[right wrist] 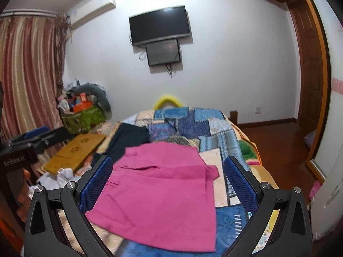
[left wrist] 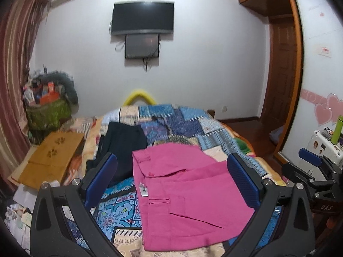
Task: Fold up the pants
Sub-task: 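Grasp the pink pants waistband near the white label with the left gripper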
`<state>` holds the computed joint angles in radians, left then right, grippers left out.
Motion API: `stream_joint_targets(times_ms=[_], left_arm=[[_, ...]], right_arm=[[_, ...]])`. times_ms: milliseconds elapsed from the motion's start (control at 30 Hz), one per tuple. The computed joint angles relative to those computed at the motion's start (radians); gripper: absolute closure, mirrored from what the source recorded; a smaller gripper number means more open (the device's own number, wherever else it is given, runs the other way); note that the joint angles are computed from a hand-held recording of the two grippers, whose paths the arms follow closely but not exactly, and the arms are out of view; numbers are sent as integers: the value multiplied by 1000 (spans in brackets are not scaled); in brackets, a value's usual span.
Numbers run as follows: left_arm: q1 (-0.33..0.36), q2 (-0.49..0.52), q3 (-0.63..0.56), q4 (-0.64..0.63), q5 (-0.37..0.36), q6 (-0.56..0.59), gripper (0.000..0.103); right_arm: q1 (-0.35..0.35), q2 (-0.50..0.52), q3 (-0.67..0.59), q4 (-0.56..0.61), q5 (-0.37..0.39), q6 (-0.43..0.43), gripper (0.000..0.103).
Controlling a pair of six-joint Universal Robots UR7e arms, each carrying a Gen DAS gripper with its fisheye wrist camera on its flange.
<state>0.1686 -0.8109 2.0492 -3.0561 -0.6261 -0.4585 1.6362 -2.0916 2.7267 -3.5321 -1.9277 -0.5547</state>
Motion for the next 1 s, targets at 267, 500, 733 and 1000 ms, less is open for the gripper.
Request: stream_joint_targets(times_ms=[267,500,733,1000], left_arm=[[183,81,-136,167,-20,47,0],[312,140,-241,338,-60,34,0],[411,200,-367,548,-165,35,1],[456,252,-457,656,-258,53,37]], right_arm=[[-270,25,-61,140,150,-50,0],[-415,91,-147,272,204,-82,0],[-465,199,-243,351,219,-104,7],[-489,267,-319,450,242,-110,32]])
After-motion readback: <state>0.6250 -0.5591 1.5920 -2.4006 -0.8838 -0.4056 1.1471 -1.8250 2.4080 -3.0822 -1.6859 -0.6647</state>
